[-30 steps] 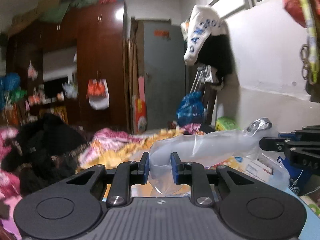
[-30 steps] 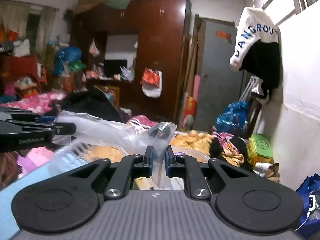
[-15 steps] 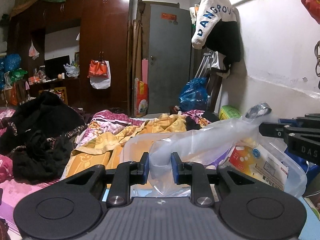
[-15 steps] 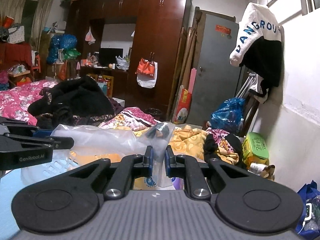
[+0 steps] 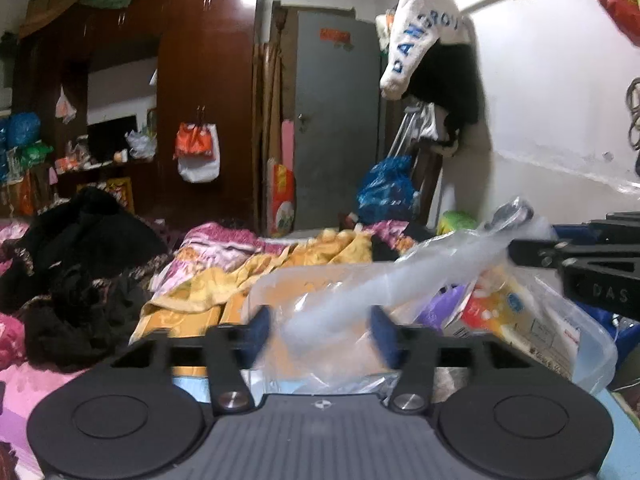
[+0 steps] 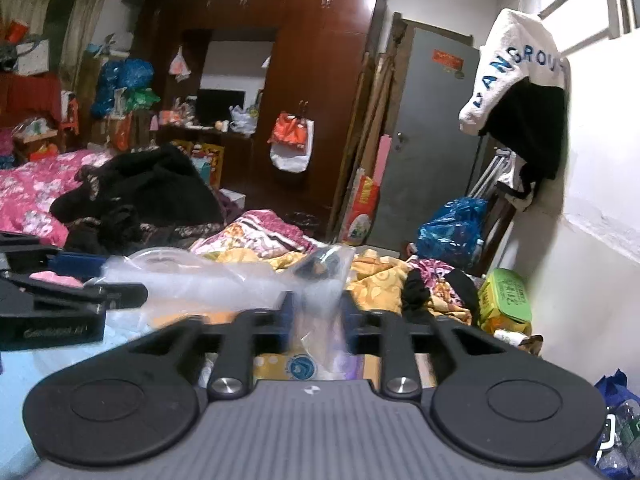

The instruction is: Organize objects

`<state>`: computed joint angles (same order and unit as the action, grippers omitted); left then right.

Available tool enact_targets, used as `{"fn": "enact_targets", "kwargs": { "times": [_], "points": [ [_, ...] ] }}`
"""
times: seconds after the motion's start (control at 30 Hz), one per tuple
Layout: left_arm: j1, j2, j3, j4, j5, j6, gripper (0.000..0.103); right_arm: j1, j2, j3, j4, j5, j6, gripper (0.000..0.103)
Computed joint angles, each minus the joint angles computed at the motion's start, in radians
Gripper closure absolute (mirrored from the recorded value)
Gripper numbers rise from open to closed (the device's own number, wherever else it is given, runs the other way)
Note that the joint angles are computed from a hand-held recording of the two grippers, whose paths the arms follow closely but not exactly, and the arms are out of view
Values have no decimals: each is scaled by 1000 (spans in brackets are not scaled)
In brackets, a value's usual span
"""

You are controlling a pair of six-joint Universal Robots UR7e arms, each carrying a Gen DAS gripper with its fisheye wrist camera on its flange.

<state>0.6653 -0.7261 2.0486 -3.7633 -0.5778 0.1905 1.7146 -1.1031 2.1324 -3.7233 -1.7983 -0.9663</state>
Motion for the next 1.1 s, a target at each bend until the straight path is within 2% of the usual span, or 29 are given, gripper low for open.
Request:
{"fn": "enact_targets", "kwargs": {
  "times": [0.03, 0.07, 0.1, 0.13, 0.2, 0.3, 0.37, 0.5, 0.63, 0.77, 0.9, 1.1],
  "points": [
    [1, -4, 7, -17, -19, 3, 15, -2, -5, 3, 2, 10, 7, 42],
    [-1, -6, 10, -33, -27, 7, 15, -5, -9, 7, -2, 21, 10, 36],
    [-5, -6, 13, -49, -27, 16, 15, -6, -11, 10, -10, 26, 10, 23],
    [-10, -4, 14, -56, -19, 22, 13, -5, -11, 10, -15, 20, 8, 16],
    [-21, 1, 15, -74, 4, 47, 10, -4, -8, 13, -39, 12, -4, 13],
    [-37, 1, 31, -113, 12, 79, 8, -14, -31, 32, -54, 45, 17, 2],
    [-44, -9, 55, -146, -4, 83, 7, -29, -66, 60, -38, 90, 43, 0],
    [-51, -28, 99, -174, -35, 53, 0, -60, -126, 110, 1, 156, 63, 0],
    [-41, -31, 91, -128, -35, 14, 0, -80, -145, 119, 50, 176, 96, 0],
    [-41, -34, 103, -114, -37, 6, 0, -97, -145, 124, 42, 187, 97, 0],
    [-63, -33, 133, -135, -26, 18, 0, -129, -182, 161, 50, 244, 106, 0],
    [-107, -36, 165, -128, -6, 19, 0, -147, -212, 209, 13, 285, 88, 0]
  ]
}}
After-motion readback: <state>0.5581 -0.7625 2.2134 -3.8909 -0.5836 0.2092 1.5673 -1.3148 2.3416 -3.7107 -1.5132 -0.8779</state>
